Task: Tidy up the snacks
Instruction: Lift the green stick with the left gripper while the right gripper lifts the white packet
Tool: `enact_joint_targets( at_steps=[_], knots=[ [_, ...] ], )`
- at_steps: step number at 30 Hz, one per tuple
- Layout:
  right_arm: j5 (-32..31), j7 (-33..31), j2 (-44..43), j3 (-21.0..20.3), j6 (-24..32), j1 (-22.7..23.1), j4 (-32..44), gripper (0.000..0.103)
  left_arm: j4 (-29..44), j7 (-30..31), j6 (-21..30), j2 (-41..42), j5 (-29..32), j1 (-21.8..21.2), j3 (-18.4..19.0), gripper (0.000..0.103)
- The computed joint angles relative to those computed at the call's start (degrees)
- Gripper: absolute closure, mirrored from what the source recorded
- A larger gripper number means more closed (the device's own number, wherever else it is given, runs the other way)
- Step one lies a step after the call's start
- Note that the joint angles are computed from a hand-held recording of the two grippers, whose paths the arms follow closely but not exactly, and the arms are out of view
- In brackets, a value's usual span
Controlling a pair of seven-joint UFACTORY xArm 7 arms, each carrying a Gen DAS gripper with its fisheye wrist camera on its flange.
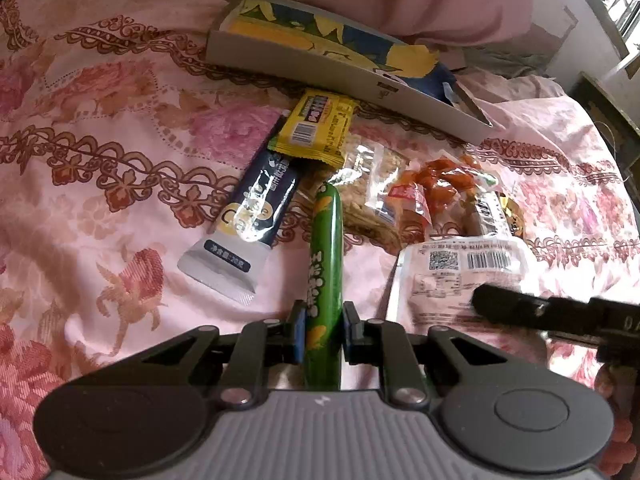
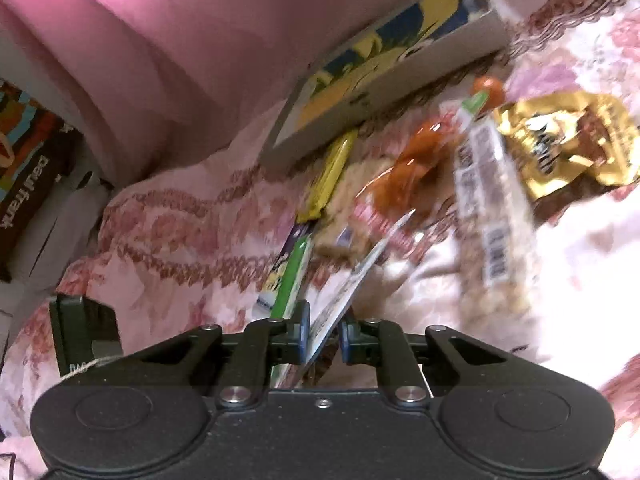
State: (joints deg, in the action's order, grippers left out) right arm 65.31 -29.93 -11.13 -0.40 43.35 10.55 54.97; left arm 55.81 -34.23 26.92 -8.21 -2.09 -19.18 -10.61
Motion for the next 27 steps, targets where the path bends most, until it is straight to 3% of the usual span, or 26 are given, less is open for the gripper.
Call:
enact_joint_targets(
  at_steps=[7, 13, 16, 22, 24, 25, 27],
  knots=[
    [3.6, -2.93, 0.8, -0.8, 0.66, -0.73, 0.64, 0.091, 1.02, -0.45, 0.16, 1.2, 0.72, 0.14, 0.02, 0.084],
    [7.18, -11.77, -0.63, -0.59, 3.43, -0.2, 0.54, 0.08, 0.84, -0.67, -0.28, 1.17, 0.46, 0.03, 0.11, 0.084],
    [4.34, -12.17, -0.69, 0.09, 5.04, 0.13, 0.88, 0.077, 0.46, -0.2, -0.57, 0.85, -0.6, -0.06, 0.35, 0.084],
    [0.95, -18.32, -2.45, 0.85, 6.68, 2.01, 0.22, 0.062, -0.46, 0.89, -1.75, 0.4, -2.31, -0.13, 0.62, 0.084],
    [-2.66, -16.31, -2.68, 1.96, 4.84, 2.29, -0.04, 0.076, -0.78, 1.35, -2.2, 0.29, -2.94, -0.17, 0.72, 0.084],
    [-4.66, -15.25, -2.66, 2.38, 3.71, 2.45, -0.16, 0.09, -0.91, 1.77, -2.48, 0.28, -3.44, -0.21, 0.84, 0.084],
    [-3.87, -14.92, -2.69, 1.53, 3.67, 3.01, -0.35, 0.091, -0.93, 2.23, -2.64, 0.28, -4.31, -0.23, 1.01, 0.085]
  ],
)
